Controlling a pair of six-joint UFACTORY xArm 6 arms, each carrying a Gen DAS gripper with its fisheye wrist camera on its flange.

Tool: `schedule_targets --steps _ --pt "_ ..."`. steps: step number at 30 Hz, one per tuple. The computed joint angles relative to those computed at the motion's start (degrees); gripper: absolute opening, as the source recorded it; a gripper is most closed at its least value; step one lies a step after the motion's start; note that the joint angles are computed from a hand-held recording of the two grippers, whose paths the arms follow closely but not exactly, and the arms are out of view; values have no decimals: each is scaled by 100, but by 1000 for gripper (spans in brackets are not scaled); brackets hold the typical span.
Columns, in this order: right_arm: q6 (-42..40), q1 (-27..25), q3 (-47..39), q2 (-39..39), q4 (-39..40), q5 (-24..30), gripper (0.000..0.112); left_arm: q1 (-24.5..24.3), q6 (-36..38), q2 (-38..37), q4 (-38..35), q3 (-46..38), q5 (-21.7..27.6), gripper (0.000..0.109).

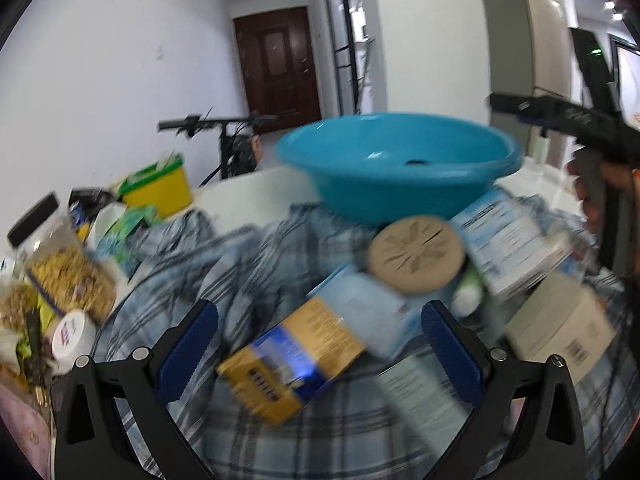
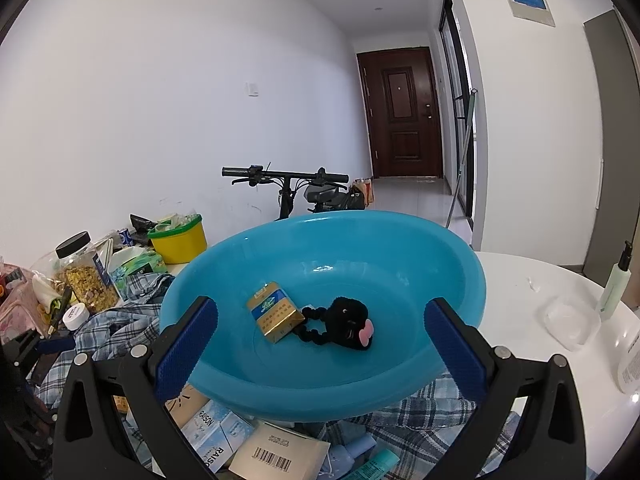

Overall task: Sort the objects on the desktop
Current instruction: 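Move the left gripper back over the shirt toward another Liqun box, then grasp the second Liqun box with the left gripper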

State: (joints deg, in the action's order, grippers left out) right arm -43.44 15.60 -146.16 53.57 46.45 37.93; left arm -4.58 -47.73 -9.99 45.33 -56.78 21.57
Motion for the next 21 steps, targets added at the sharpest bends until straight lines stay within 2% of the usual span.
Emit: schedule_targets --steps 6,11,16,18,21 --pt "70 5 -78 51 -93 41 103 149 471 165 -578 147 -251 103" --pt "106 2 -133 81 -104 60 103 121 854 446 -984 -46 56 103" --pt "48 6 -16 7 -54 27 103 195 1263 480 -1532 7 -81 102" --pt "1 8 60 -40 -16 -2 103 183 1344 471 -1637 23 -87 87" --pt "32 -3 14 -12 -18 18 103 173 1583 447 -1850 76 -174 58"
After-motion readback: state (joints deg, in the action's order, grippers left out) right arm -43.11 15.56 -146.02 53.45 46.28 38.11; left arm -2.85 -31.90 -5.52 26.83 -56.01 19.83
